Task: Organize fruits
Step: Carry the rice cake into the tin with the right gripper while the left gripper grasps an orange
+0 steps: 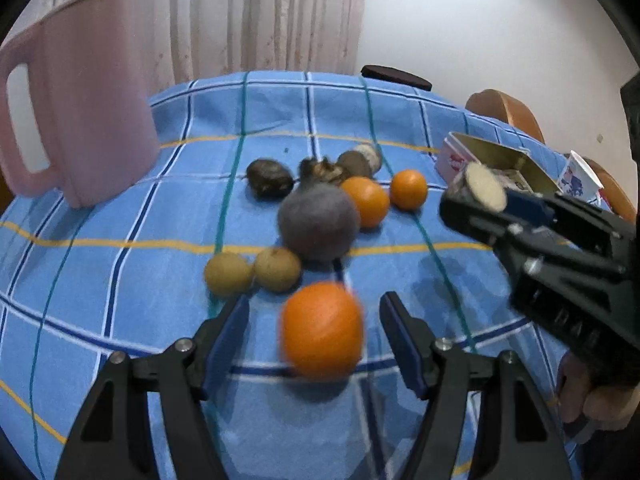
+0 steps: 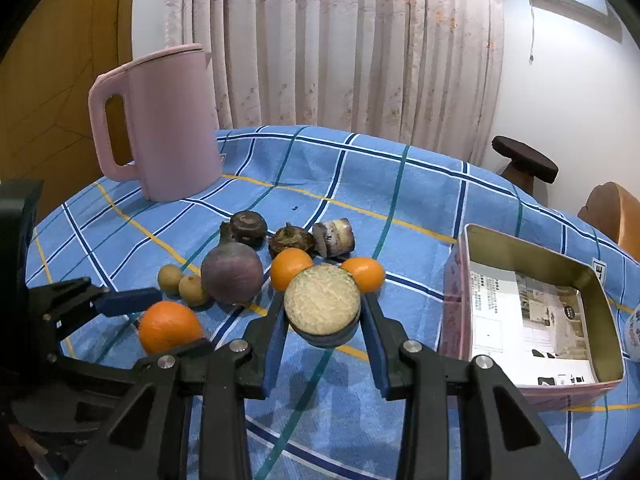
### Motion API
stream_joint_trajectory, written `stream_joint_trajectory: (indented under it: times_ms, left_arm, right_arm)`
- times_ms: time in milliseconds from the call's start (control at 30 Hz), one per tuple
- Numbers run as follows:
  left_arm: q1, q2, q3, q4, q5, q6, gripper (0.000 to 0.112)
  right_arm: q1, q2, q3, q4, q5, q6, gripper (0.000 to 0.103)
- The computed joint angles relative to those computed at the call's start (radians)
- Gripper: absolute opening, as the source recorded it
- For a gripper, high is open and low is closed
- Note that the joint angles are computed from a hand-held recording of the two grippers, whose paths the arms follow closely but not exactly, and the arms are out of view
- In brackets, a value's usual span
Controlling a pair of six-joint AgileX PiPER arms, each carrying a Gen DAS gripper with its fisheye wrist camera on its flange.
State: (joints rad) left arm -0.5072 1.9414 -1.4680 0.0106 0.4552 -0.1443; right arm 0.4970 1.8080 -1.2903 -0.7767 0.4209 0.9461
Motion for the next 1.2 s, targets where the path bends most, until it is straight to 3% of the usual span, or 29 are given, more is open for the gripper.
stream_joint_trajectory:
  times_ms: [100, 167, 233, 333, 500, 767, 1000, 1200]
  left_arm:
    - [-0.037, 0.035, -0.045, 0.146, 0.041, -0.108, 0.054]
    - [-0.017, 0.056, -0.058, 0.075, 0.052, -0.050, 0.044]
    - [0.002, 0.048, -0.045, 0.002, 0.039, 0.002, 0.043]
    - [0.006, 0.042, -0.033, 0.003, 0.023, -0.014, 0.043]
    - [-0.039, -0.013, 0.034, 0.254, -0.071, -0.244, 0.043]
    - [-0.087, -0.014, -0.033, 0.417, -0.175, -0.421, 0.043]
    - [-0.178, 0.112, -0.244, 0.461, -0.121, -0.434, 0.043]
    - [-0.234, 0.285, -0.526, 0.336, -0.010, -0.301, 0.043]
  right_arm:
    - [-0.005, -0.006, 0.009, -0.010, -0.008, 0.017, 0.038]
    - [-0.010, -0.009, 0.012, -0.011, -0.012, 0.020, 0.038]
    - [-0.013, -0.011, 0.014, -0.011, -0.014, 0.024, 0.038]
    - [-0.009, -0.010, 0.014, -0.033, -0.008, 0.044, 0.038]
    - [-0.013, -0.038, 0.042, -0.119, -0.020, 0.143, 0.038]
    - [-0.049, -0.102, 0.086, -0.288, 0.002, 0.317, 0.038]
    - [-0.136, -0.159, 0.140, -0.416, 0.054, 0.455, 0.038]
    - [-0.238, -0.163, 0.169, -0.449, 0.089, 0.461, 0.039]
